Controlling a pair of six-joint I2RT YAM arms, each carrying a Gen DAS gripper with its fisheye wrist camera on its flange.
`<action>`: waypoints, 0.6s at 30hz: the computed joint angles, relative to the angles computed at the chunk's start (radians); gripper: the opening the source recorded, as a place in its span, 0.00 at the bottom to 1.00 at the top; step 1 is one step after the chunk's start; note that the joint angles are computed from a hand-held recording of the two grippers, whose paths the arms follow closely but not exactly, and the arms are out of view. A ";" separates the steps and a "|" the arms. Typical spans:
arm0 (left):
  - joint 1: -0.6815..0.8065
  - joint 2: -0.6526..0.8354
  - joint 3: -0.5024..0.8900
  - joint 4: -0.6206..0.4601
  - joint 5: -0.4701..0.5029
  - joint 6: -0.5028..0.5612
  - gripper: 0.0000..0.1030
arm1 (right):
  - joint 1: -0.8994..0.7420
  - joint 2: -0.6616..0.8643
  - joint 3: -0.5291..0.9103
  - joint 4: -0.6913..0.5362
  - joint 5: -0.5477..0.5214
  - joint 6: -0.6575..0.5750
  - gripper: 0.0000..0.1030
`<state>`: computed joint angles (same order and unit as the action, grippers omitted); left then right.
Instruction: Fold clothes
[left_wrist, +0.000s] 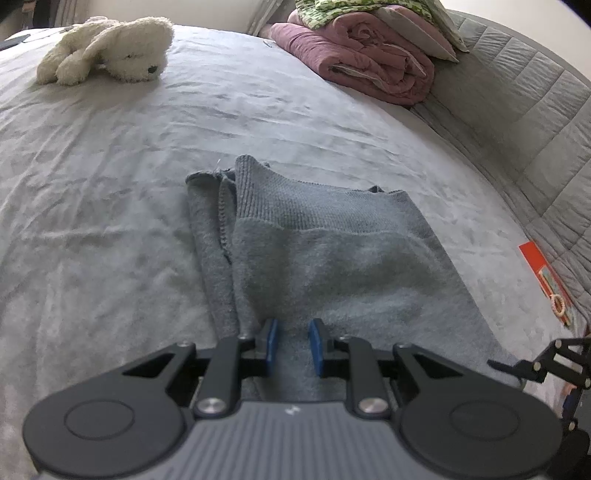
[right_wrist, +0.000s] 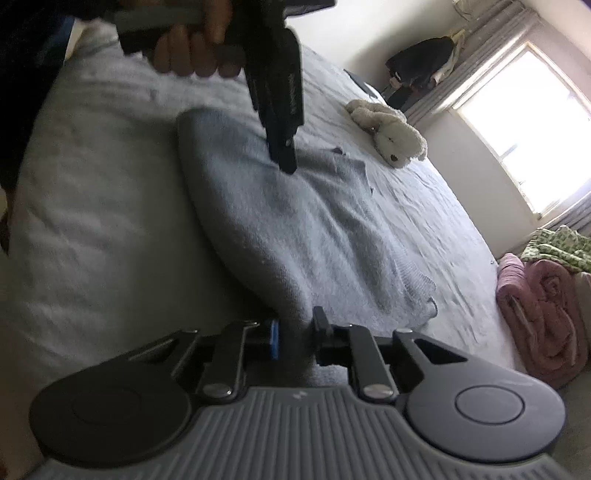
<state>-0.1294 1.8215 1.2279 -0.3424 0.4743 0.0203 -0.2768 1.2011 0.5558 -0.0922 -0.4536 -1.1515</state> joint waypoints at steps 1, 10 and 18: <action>0.002 -0.014 -0.003 0.000 -0.006 0.012 0.22 | -0.008 0.011 0.027 -0.027 -0.015 0.020 0.16; 0.009 -0.243 -0.144 -0.017 0.158 0.368 0.39 | -0.039 0.107 0.227 -0.238 -0.113 0.180 0.16; -0.052 -0.397 -0.305 0.046 0.248 0.483 0.52 | -0.060 0.172 0.340 -0.353 -0.161 0.291 0.16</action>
